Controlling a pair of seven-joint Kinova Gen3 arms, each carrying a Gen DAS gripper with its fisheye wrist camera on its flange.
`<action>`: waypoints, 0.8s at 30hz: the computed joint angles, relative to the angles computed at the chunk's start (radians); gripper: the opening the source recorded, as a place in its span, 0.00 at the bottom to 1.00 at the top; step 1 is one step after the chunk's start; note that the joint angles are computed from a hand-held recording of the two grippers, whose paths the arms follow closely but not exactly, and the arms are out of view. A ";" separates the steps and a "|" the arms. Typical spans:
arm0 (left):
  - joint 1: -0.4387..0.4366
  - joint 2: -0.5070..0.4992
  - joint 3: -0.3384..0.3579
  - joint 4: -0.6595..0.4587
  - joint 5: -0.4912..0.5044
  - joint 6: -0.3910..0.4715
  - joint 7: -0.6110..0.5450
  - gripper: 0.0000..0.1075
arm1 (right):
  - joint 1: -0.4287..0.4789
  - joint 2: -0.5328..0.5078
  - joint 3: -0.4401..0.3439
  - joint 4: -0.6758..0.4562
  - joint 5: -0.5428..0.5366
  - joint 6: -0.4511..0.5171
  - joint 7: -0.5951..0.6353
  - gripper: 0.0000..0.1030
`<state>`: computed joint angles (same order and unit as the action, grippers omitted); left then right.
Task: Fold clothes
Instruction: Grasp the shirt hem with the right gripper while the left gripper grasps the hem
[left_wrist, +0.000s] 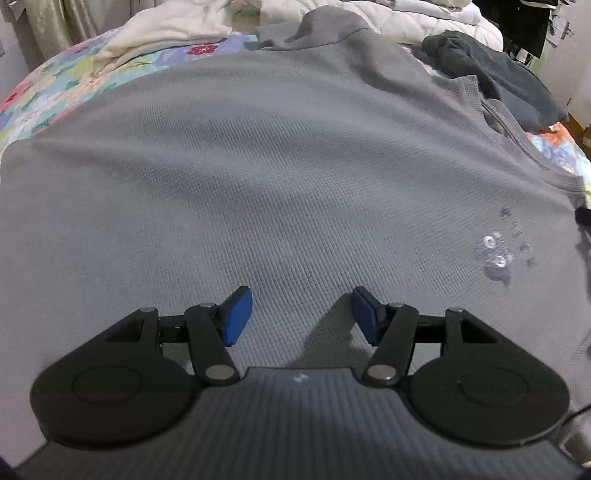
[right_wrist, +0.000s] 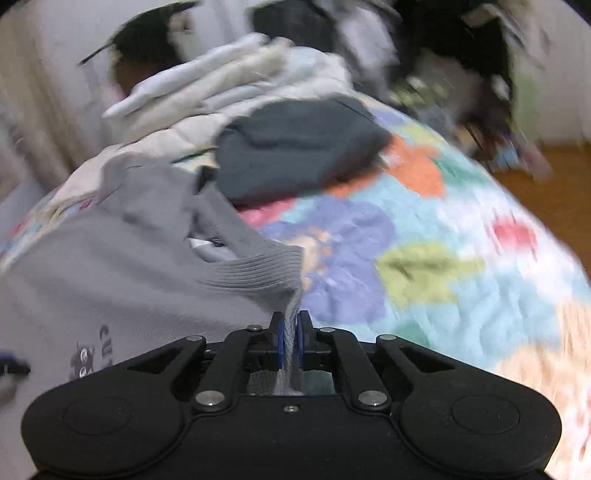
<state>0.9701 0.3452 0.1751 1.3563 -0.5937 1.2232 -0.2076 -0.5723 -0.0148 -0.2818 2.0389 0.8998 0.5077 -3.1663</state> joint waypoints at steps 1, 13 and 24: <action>0.001 -0.014 0.005 0.010 0.002 -0.024 0.003 0.55 | 0.011 -0.024 -0.012 0.014 -0.002 -0.004 -0.041 0.15; 0.056 -0.014 0.063 0.004 0.090 -0.241 -0.120 0.57 | -0.387 -0.391 0.139 0.190 -0.365 0.042 0.016 0.55; 0.116 -0.015 0.093 0.016 0.186 -0.299 -0.281 0.69 | -0.148 -0.420 -0.198 0.343 -0.489 -0.151 0.078 0.59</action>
